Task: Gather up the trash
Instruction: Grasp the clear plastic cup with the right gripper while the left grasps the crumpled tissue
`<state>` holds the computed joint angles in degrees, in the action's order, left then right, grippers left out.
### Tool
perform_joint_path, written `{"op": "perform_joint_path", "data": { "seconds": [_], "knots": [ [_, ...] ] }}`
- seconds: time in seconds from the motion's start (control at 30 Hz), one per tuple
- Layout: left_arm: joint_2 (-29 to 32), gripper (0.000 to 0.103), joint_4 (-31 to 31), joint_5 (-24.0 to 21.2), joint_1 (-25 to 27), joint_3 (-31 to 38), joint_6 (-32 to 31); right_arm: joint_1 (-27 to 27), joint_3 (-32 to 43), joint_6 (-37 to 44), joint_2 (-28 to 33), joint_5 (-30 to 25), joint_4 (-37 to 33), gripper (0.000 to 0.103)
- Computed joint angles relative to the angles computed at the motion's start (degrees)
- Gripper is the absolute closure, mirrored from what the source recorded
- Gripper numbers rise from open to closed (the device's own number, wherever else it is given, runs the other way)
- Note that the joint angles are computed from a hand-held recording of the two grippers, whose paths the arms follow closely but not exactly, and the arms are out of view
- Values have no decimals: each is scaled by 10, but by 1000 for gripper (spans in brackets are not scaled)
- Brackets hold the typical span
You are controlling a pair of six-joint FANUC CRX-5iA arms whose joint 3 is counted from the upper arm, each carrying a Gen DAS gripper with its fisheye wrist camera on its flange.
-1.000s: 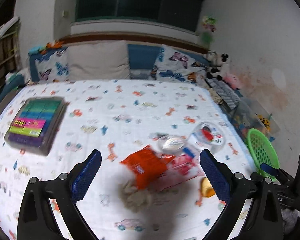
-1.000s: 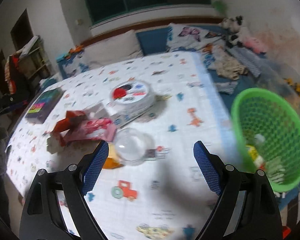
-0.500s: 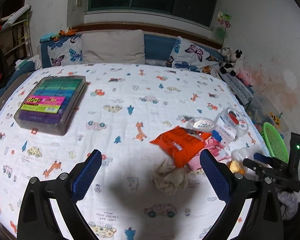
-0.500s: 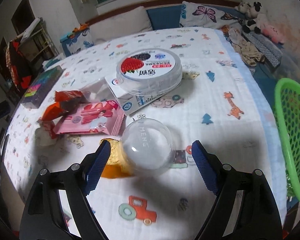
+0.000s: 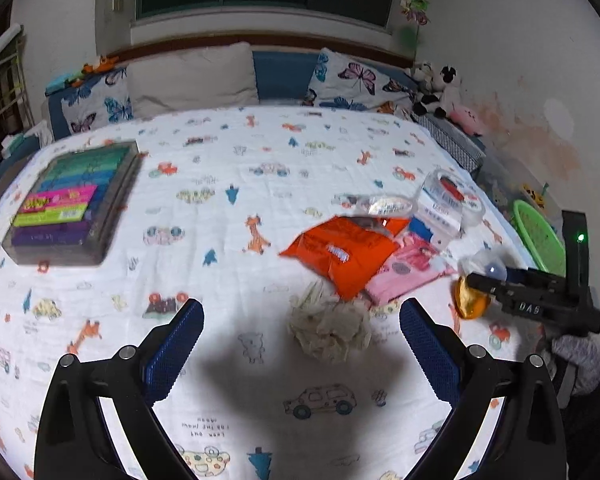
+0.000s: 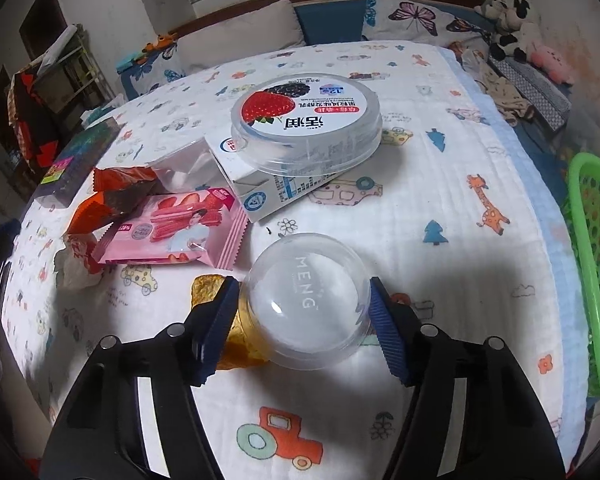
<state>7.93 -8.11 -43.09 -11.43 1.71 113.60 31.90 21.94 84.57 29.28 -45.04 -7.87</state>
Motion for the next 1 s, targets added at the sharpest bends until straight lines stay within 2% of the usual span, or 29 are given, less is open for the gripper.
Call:
{"op": "perform_joint_path", "data": {
  "seconds": [0.17,0.33,0.53,0.63,0.7,0.83,1.0],
  "knots": [
    [7,8,26,18,1,-16,-27,-2,-2,0,-3,4,-4,38],
    [39,9,59,15,3,-3,-63,-3,-19,-2,-21,20,-4,38],
    [79,29,75,-5,7,21,-60,-6,-40,-5,-42,31,-4,38],
    [82,36,83,0,11,17,-54,-8,-54,-5,-54,39,-2,38],
    [76,46,117,21,18,-4,-80,-8,-61,-7,-60,44,-2,38],
    [65,52,103,25,15,-11,-65,-9,-72,-7,-70,50,-4,38],
    [36,54,100,20,13,-35,-59,-10,-87,-4,-84,56,-7,38]
  ]
}}
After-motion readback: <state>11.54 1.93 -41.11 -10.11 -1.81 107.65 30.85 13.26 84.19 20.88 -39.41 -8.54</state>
